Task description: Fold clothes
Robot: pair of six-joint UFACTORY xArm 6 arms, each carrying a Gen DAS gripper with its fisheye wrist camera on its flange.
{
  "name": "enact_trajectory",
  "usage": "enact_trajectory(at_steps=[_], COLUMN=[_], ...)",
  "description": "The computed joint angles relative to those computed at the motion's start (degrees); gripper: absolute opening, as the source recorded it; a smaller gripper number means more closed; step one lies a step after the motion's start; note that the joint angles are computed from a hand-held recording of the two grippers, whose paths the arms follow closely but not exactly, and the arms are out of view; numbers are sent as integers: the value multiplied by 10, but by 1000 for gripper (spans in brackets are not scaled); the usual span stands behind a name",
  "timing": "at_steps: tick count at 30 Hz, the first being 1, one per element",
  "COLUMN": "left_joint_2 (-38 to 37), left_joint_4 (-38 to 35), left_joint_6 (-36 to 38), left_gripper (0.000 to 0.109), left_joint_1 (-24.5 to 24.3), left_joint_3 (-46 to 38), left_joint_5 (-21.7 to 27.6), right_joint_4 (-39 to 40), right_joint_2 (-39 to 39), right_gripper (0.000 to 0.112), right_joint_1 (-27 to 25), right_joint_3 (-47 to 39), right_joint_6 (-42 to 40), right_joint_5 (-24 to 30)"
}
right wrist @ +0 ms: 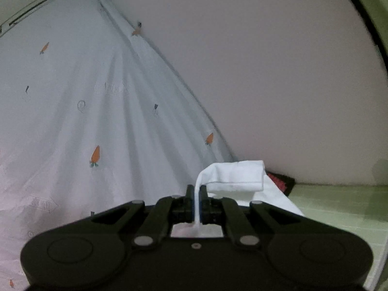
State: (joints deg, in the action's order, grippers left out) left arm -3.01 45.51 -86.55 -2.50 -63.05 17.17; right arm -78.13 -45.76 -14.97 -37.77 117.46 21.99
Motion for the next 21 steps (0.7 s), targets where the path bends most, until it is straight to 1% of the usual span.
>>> enact_trajectory(at_steps=[2,3,8,11,15,17,18,21], left_joint_2=[19,29,74,115,178,218,241,317], left_joint_4=[7,12,21,23,7,-7,-18,-57], left_joint_6=[-6,-8,-4,-8,-5,6,13,39], left_gripper=[9,9,9,9,10,10,10,10], left_joint_1=[-7,-9,-12,-16,-21,-26,-28,-34], left_joint_3=[-19,-30,-77,-121,-191,-236,-263,-354], left_joint_5=[11,15,15,25,40,55,64,96], right_joint_4=[-18,-19,-59,-89,-114,-108,-92,-13], right_joint_2=[27,39,125,188,288,351,385,498], right_gripper=[3,3,3,3,3,3,3,3], right_joint_1=[-1,7,10,9,11,14,14,16], right_joint_3=[-14,-24,-87,-140,-225,-278,-307,-408], right_joint_6=[15,11,32,49,57,41,26,-52], right_joint_5=[-9,0,9,6,1,2,1,1])
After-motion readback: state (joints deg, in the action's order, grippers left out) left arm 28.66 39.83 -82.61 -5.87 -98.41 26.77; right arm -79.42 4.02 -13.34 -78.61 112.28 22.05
